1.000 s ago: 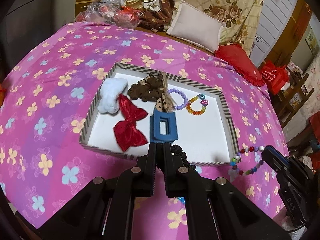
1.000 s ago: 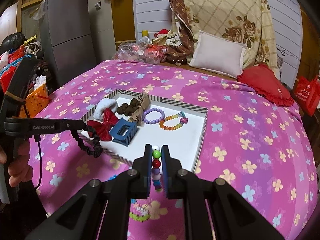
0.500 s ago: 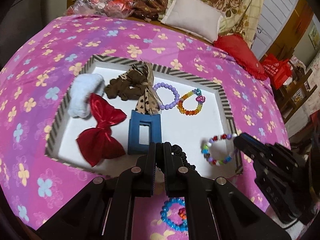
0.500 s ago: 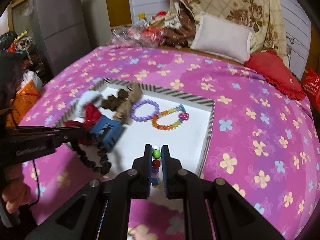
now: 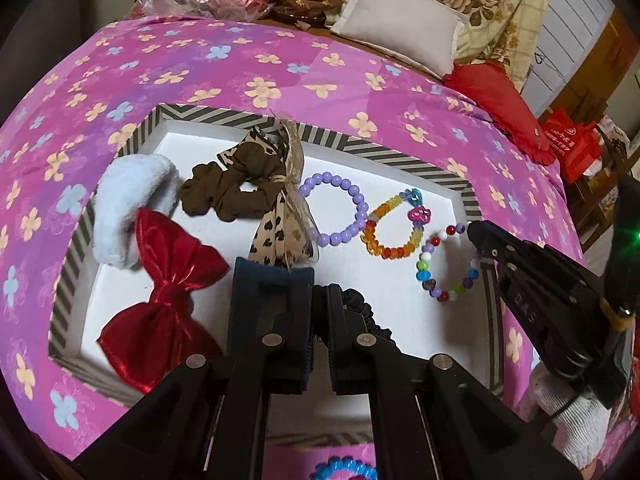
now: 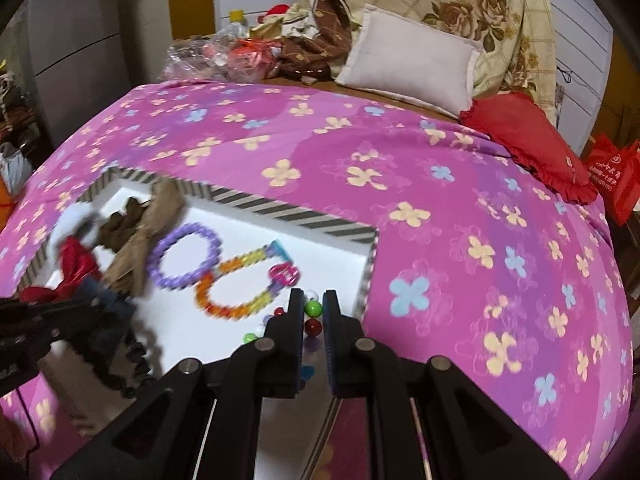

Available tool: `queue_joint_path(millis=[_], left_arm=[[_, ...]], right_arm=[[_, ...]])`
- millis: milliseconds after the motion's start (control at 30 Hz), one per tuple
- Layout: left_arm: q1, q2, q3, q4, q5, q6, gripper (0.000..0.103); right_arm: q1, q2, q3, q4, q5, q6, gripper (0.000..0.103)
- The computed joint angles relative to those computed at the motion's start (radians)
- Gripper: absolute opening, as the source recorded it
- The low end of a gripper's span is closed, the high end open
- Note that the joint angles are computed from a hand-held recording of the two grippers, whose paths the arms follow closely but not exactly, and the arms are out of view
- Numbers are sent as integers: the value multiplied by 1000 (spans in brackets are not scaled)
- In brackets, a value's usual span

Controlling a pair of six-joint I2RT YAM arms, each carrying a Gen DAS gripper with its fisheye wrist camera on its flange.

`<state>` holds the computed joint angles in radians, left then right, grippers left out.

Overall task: Organize jewelry
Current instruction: 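Place the black scrunchie in the tray while the right tool drops the multicolor bracelet there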

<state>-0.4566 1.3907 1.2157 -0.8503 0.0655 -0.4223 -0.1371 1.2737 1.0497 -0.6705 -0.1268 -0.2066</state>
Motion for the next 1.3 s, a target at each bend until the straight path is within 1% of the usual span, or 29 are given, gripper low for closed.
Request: queue_joint_path(millis=[167, 233, 267, 300, 333, 433, 500, 567, 600, 833, 900, 967, 1033, 1233, 1300], left_arm=[[-16, 8, -11, 17, -26, 8, 8], [-5, 0, -24, 27, -7, -3, 9], [3, 0, -24, 28, 4, -2, 10], [10, 0, -23, 24, 18, 1, 13], [15, 1, -21, 15, 25, 4, 17], [24, -16, -25, -8, 39, 7, 23], [19, -44, -35, -17, 22, 15, 24], [9, -80, -43, -29, -6, 25, 26], [5, -94, -45, -37, -16, 29, 26], [-34, -224, -91, -86, -112, 64, 27], [-45, -251, -102, -100, -129, 67, 27], [-66, -281, -115, -110, -156, 69, 27], [-88, -317, -128, -126, -188, 70, 27], [-116, -404, -157, -171, -218, 61, 27], [-128, -426, -165, -185, -231, 57, 27]], right_arm=[[10, 56, 7, 47, 23, 0, 9], [3, 43, -2, 52, 16, 6, 13], [-6, 30, -6, 46, 3, 13, 18], [-16, 14, -9, 37, -13, 18, 22], [-24, 0, -12, 30, -23, 17, 23], [-49, -74, -32, -8, -62, 6, 23], [-70, -132, -48, -45, -92, -7, 26], [-92, -196, -71, -84, -122, -11, 39], [-107, -231, -85, -109, -145, -17, 42], [-176, -449, -151, -282, -216, -54, 45], [-212, -501, -158, -328, -247, -74, 49], [-241, -552, -160, -386, -273, -99, 51], [-259, -595, -160, -433, -281, -126, 53], [-274, -692, -162, -553, -285, -173, 54], [-261, -727, -169, -582, -273, -170, 54]])
